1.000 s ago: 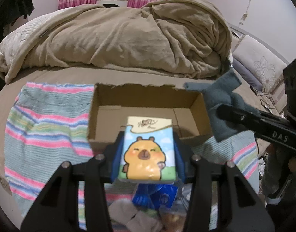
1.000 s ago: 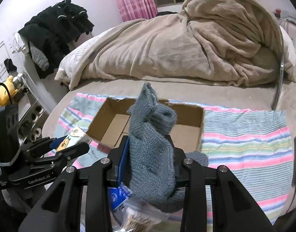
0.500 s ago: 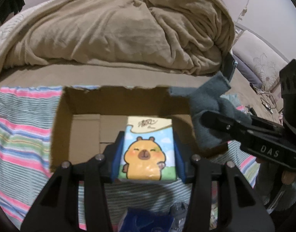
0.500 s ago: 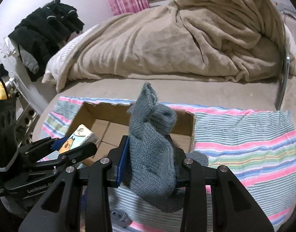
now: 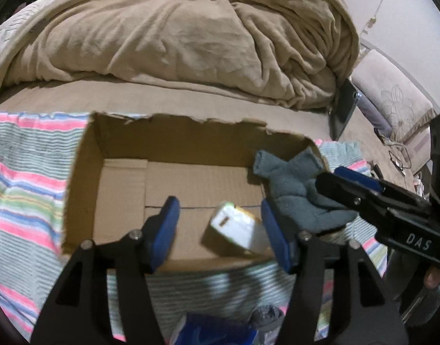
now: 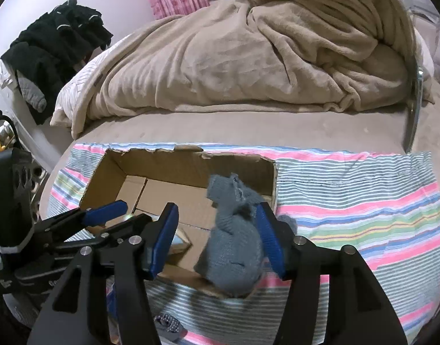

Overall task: Organize objects
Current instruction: 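Carry both items over the box and open both tools to drop them, then grasp the white rolled socks with the left tool while the right tool grasps the cotton swab bag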

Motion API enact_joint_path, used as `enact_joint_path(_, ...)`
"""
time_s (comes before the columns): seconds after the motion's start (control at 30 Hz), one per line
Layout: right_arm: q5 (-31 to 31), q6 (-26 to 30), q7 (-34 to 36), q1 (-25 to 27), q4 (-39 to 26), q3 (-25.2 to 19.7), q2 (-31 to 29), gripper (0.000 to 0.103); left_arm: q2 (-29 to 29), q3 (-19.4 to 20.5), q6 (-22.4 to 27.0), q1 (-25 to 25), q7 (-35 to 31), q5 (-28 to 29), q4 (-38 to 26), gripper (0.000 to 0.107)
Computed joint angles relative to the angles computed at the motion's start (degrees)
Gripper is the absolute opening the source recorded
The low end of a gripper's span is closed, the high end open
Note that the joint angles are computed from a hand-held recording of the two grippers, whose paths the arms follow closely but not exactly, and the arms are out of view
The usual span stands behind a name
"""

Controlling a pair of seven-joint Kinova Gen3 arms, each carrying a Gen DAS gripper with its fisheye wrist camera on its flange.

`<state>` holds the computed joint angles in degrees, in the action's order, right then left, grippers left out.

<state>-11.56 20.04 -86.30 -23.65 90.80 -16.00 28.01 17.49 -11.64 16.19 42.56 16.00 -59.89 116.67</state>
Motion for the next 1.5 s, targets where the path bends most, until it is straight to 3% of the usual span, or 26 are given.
enact_joint_path(0.07,0.2,-0.3,-0.7,-0.6,1.2,0.5,-1.3,0.06,-1.5,-0.3,1.5,1.6,1.9,-1.4,0.9,0.061)
enact_joint_path(0.27,1.1,-1.0,-3.1,-2.5,4.9,1.7,-5.7,0.06,-6.6,4.1,8.0,2.8,7.1,-5.0,3.8,0.066)
enact_joint_path(0.57,3.0,-2.9,-6.9,-5.1,10.8,2.7,-11.6,0.061,-12.7,13.4,18.1,2.8,10.5,-4.3,7.1,0.066)
enact_joint_path(0.77,4.4,-3.8,-8.3,-5.8,14.2,2.6,-14.5,0.075,-14.7,19.5,22.6,1.4,12.6,-2.9,8.7,0.066)
enact_joint_path(1.1,4.2,-3.0,-9.1,-5.7,17.8,1.8,-16.1,0.075,-14.4,28.1,24.8,-2.3,13.7,1.0,10.1,0.067)
enact_joint_path(1.5,4.5,-2.5,-10.9,-7.3,21.1,1.5,-15.4,0.075,-11.9,28.7,22.6,-0.3,21.2,0.7,13.4,0.067)
